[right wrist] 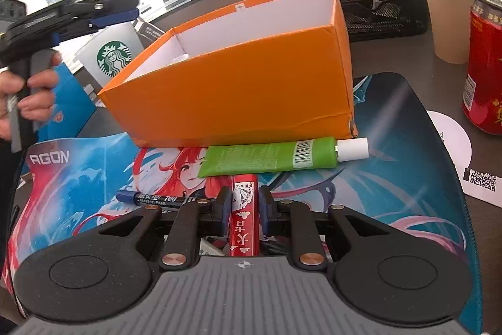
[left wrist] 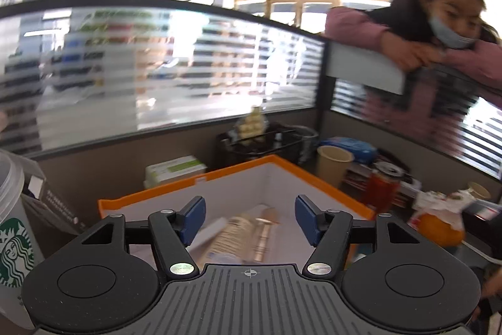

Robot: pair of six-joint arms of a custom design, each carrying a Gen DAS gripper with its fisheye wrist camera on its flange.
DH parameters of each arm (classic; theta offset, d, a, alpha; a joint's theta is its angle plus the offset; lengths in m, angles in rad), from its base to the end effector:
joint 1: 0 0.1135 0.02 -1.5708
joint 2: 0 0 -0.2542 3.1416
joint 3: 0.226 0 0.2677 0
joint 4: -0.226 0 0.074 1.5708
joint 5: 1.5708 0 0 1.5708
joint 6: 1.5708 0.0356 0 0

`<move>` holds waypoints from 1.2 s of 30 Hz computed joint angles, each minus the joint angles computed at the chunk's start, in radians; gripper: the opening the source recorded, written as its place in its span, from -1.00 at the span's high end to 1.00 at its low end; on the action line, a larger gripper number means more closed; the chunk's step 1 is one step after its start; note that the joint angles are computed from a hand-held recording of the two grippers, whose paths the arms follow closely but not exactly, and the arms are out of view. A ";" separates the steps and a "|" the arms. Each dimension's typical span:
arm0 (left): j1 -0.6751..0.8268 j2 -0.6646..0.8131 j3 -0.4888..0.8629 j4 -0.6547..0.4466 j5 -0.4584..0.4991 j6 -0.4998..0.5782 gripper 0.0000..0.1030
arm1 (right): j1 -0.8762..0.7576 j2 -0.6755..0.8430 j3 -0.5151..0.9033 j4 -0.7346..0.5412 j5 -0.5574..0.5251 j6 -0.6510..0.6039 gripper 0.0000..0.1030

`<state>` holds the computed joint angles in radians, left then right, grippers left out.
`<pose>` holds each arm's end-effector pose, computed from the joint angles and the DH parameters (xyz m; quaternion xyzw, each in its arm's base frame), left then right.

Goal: Organize rigid objects
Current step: 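Open the left gripper to drop the tube while right grasps red lighter, then carry the red lighter over the orange box with the right gripper and release it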

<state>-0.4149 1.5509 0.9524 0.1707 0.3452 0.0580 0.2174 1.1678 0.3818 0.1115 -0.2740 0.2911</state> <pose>0.3265 -0.1570 0.2256 0.2844 0.7838 -0.2367 0.4988 0.2242 0.0594 0.1375 -0.0262 0.8944 0.2271 0.3845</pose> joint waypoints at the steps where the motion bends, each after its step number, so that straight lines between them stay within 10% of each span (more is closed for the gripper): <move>1: -0.015 -0.027 -0.029 0.011 -0.015 0.013 -0.36 | 0.004 -0.002 0.000 -0.002 0.003 -0.001 0.66; 18: -0.190 -0.219 -0.408 0.141 -0.204 0.202 -0.73 | -0.030 -0.182 0.117 -0.103 -0.042 -0.024 0.66; 36: -0.230 -0.148 -0.381 0.090 -0.401 0.171 -0.83 | -0.081 0.273 0.638 -0.258 -0.092 -0.128 0.66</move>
<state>-0.6451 1.4025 0.5717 0.2604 -0.0555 0.2294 0.1361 1.4404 1.0203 -0.1462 -0.3663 0.1631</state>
